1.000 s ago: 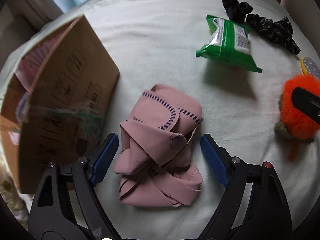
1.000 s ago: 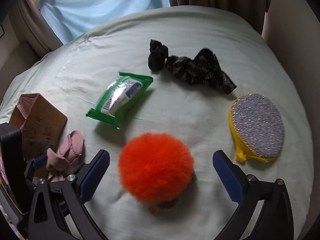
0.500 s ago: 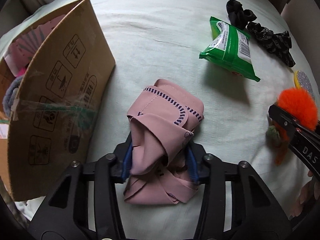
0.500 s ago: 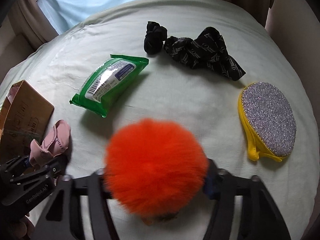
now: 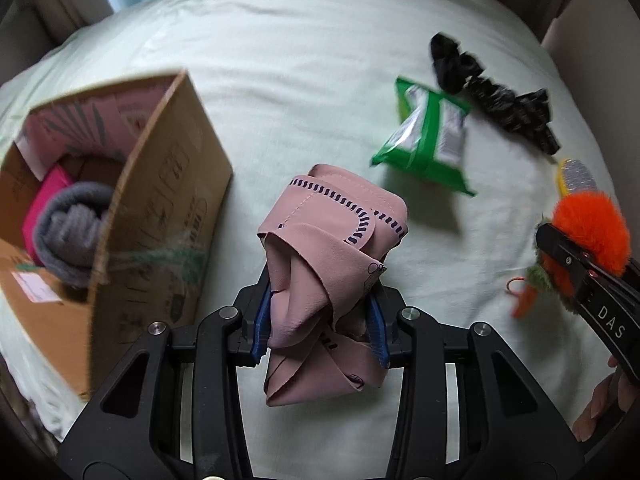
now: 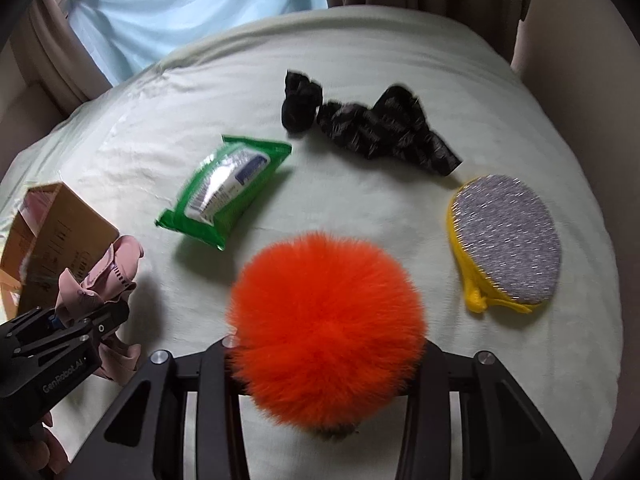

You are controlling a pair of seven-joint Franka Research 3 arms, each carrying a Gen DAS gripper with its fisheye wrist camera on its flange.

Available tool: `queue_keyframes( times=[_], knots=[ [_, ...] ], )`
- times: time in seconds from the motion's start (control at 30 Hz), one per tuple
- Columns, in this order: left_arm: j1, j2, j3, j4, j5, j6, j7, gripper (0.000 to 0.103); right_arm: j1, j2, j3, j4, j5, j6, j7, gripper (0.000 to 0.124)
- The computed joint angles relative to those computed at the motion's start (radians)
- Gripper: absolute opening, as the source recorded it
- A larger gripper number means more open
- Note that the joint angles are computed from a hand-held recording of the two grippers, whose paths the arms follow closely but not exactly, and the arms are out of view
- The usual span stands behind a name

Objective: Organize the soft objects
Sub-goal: 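Lift the pink fabric and orange pom-pom and carry both over the box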

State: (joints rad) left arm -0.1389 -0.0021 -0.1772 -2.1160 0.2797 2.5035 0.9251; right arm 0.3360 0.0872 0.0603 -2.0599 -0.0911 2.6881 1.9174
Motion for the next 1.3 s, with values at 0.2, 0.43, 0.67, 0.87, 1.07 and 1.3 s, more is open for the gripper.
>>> queue_keyframes(
  times=[0.2, 0.43, 0.67, 0.87, 1.07, 1.3],
  knots=[
    [-0.011, -0.057, -0.006, 0.050, -0.021, -0.044, 0.034, 0.036, -0.008, -0.090, 0.007, -0.020, -0.054, -0.020, 0.078, 0.037],
    [-0.013, -0.159, 0.004, 0.122, -0.081, -0.120, 0.109, 0.036, -0.045, -0.210, 0.054, 0.008, -0.116, -0.123, 0.160, 0.037],
    [-0.011, -0.210, 0.028, 0.232, -0.171, -0.218, 0.219, 0.036, -0.055, -0.271, 0.095, 0.113, -0.125, -0.294, 0.226, 0.037],
    [0.005, -0.246, 0.059, 0.290, -0.226, -0.251, 0.317, 0.036, -0.042, -0.285, 0.129, 0.214, -0.135, -0.389, 0.281, 0.037],
    [0.036, -0.277, 0.118, 0.318, -0.326, -0.296, 0.432, 0.036, 0.005, -0.223, 0.165, 0.370, -0.184, -0.474, 0.358, 0.037],
    [0.109, -0.286, 0.201, 0.337, -0.407, -0.363, 0.599, 0.036, 0.129, -0.055, 0.183, 0.638, -0.296, -0.580, 0.452, 0.037]
  ],
)
